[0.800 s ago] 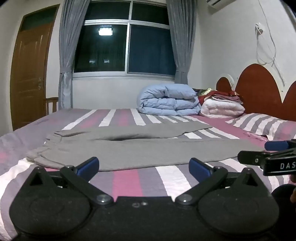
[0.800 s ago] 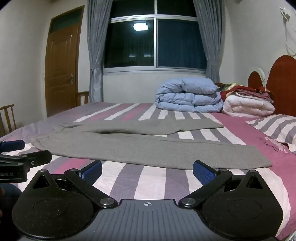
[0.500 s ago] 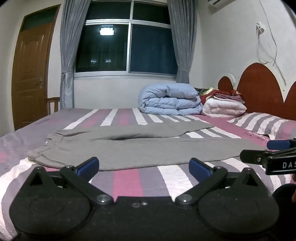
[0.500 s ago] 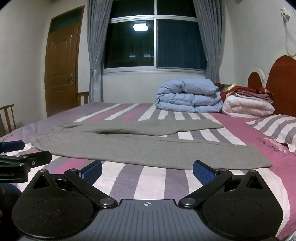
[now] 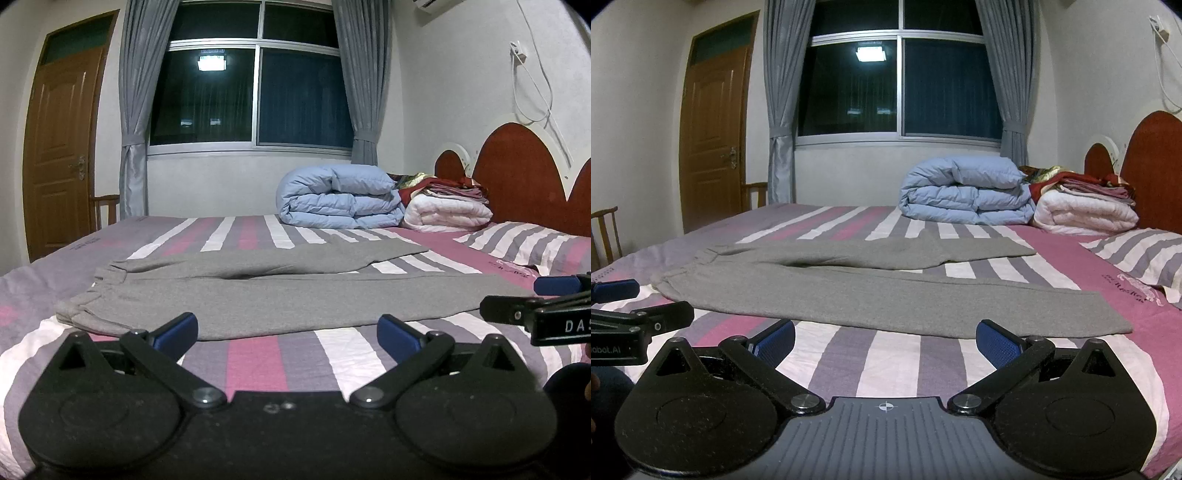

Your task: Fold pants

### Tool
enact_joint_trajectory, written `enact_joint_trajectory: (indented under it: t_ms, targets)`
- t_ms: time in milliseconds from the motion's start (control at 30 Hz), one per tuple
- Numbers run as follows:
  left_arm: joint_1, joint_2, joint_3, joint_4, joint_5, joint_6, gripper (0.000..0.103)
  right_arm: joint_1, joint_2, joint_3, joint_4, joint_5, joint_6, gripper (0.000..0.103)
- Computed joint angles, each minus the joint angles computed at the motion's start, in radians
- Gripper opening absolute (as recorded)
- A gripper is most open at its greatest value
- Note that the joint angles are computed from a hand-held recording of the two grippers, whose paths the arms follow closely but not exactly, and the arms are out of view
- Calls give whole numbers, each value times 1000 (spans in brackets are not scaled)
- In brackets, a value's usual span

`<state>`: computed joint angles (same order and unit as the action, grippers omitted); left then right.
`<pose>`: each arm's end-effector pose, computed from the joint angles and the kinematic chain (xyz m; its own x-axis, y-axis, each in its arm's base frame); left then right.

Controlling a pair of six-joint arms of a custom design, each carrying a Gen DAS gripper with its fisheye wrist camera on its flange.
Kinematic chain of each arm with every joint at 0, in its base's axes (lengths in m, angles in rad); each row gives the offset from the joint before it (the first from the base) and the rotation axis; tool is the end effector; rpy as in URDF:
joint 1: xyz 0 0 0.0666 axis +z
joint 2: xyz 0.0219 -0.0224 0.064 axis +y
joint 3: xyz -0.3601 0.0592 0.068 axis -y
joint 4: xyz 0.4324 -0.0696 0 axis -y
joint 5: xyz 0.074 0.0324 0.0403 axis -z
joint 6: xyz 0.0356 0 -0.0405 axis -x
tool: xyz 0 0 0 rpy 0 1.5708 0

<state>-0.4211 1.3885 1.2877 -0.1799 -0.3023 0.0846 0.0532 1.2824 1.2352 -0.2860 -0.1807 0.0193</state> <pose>0.5129 -0.2185 0.4234 -0.2628 0.0293 -0.9644 0.1073 0.9942 0.0010 0.5185 0.0336 0.4389 -0.3223 -0.0362 -0.9460 -0.2282 0.9728 0.0405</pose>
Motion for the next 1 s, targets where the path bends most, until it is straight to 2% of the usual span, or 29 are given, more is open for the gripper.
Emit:
enact_joint_trajectory:
  t_ms: [1000]
  targets:
    - [3,4,-2,-2,-8,-4,97,-2,0,1,-2,-1,3,103]
